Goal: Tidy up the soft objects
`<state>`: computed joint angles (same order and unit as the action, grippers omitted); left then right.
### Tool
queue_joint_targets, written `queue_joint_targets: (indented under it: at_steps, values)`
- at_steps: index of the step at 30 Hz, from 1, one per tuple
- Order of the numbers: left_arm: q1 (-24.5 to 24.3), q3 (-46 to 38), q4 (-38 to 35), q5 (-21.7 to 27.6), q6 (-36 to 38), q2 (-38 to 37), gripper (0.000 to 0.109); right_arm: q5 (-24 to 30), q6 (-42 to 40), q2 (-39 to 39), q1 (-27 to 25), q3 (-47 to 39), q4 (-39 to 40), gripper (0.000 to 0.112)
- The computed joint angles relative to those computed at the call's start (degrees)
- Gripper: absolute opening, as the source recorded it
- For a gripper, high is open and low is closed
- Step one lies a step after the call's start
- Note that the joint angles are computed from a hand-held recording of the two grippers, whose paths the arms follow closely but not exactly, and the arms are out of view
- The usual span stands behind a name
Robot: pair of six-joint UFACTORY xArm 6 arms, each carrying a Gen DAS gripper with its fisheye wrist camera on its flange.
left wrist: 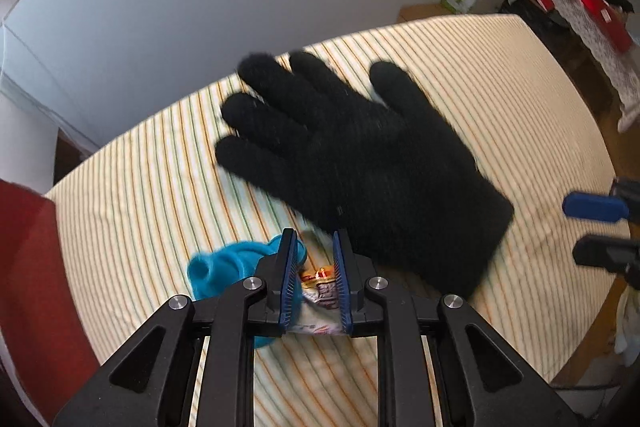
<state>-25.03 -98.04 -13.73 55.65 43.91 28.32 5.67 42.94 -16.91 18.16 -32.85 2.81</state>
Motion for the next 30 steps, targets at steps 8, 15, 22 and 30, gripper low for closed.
queue_joint_targets:
  at_steps: [8,15,22,30]
  values:
    - [2.26,8.97,-2.64,0.51,4.92,-7.43,0.017,0.71,1.85,0.09,1.26,-1.22,-2.58,0.034]
    - [7.88,13.11,-10.16,-0.31,7.24,-11.43,0.017,0.33,1.77,2.13,3.31,-2.68,-2.50,0.034]
    - [10.46,15.48,-12.75,-5.33,6.50,-13.11,0.017,0.59,4.78,4.19,5.10,-4.60,-5.75,0.034]
    - [13.20,19.82,-14.29,-9.56,6.09,-15.32,0.017,2.16,1.34,7.57,6.59,-8.65,-4.28,0.034]
